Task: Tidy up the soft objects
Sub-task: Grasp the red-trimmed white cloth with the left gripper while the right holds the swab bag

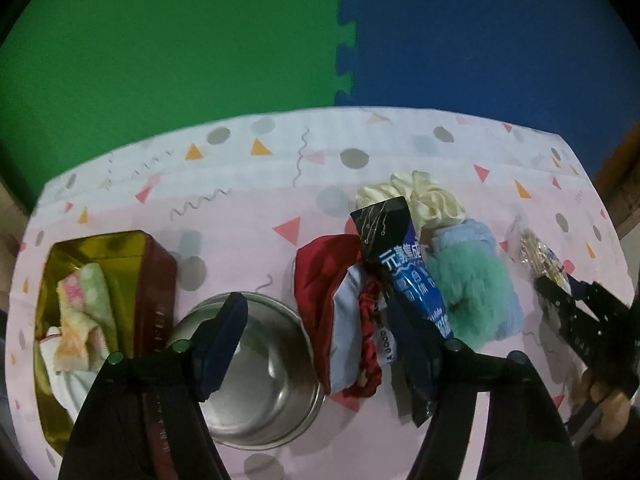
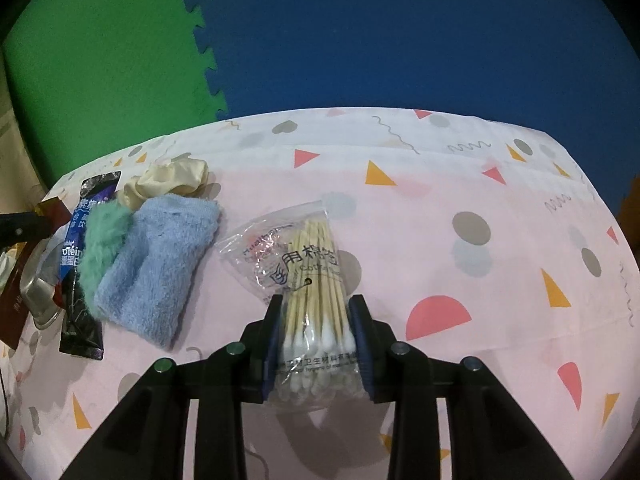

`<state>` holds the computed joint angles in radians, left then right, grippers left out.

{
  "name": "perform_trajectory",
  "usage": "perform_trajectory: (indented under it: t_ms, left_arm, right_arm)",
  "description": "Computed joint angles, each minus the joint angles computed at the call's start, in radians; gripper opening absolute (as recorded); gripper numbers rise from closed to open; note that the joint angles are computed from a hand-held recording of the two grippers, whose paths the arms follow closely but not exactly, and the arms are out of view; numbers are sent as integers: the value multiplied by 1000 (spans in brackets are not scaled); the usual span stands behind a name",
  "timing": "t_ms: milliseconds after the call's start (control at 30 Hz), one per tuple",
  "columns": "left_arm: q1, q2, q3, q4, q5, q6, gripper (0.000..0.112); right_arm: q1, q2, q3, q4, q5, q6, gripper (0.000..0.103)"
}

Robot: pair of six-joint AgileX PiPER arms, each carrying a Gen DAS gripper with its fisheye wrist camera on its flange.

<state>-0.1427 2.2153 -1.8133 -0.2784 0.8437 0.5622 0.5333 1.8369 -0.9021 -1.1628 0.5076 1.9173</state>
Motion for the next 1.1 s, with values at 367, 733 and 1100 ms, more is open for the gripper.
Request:
perform_trajectory:
  t_ms: [367,733,1100]
  left_arm:
    - [-28,181,-294,77,246,-139,66]
    - [-22,231,-394,35,368,-165,12]
    - [21,70,-230,-31,301,-69,9]
  right_arm:
    - [-4,-5,11,-24,-18,34,33]
    - [-4,-8,16,-33,-23,48,33]
    - [-8,-13,25,-50,-38,74,33]
